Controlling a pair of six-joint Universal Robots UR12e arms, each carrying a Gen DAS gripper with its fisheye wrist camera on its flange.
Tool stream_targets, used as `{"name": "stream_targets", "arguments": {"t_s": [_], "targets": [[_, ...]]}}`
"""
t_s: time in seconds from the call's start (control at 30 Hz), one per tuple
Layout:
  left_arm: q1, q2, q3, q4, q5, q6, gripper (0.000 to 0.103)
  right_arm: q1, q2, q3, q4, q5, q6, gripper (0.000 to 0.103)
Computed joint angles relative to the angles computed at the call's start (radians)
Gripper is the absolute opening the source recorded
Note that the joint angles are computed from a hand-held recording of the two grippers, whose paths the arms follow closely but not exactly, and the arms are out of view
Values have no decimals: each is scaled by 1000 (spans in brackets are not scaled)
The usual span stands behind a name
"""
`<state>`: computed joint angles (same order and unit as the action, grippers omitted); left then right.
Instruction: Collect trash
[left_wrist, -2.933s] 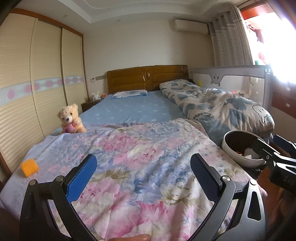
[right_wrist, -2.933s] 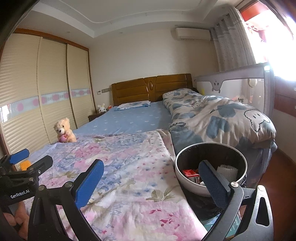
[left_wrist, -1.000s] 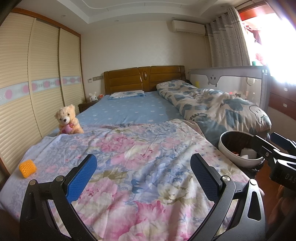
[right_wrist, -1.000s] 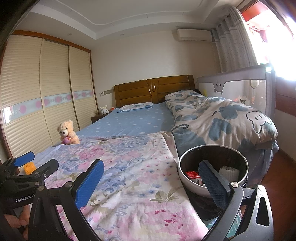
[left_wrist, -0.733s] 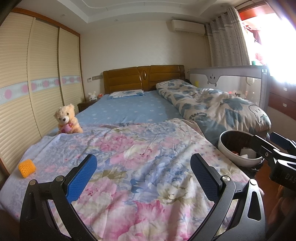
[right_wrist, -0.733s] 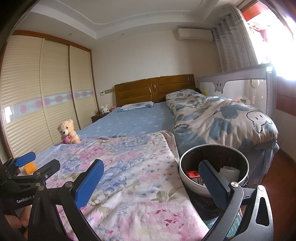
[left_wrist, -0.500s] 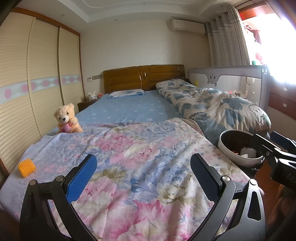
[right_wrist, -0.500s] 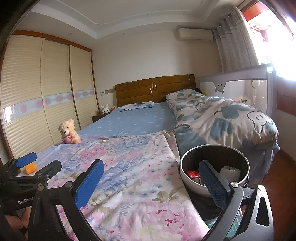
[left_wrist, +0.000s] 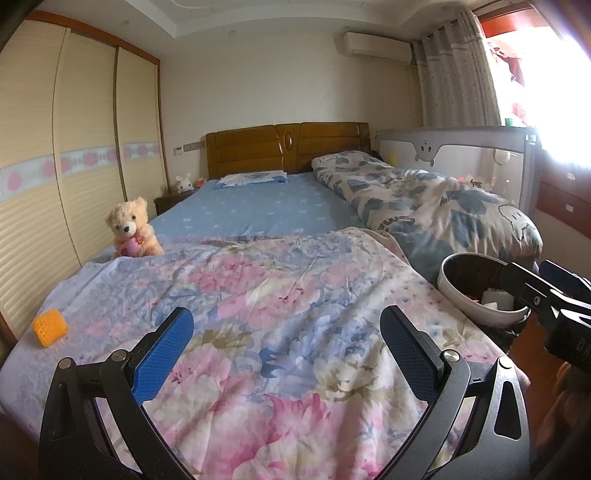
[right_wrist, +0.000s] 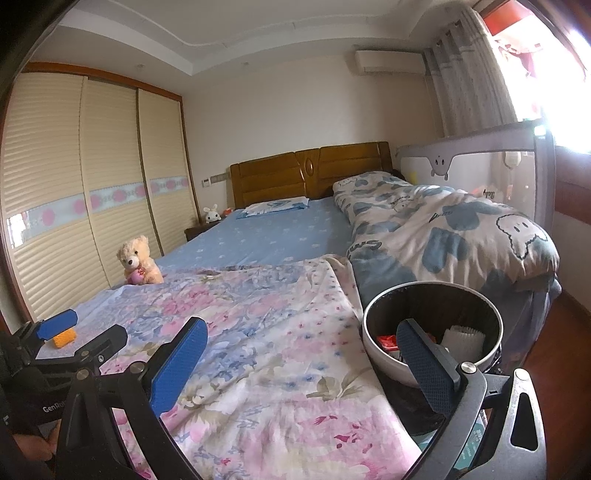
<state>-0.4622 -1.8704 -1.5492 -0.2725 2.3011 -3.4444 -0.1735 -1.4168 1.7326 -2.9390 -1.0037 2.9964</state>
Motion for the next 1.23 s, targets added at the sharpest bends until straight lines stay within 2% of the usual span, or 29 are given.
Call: {"name": "stream_targets", "arguments": {"t_s": [1.0, 1.23], "targets": [[17, 8, -7, -14, -23, -20, 103, -2, 1, 1, 20, 8, -9, 103], [22, 10, -11, -27, -37, -39, 103, 1, 9, -11, 57, -4, -14, 103]]}}
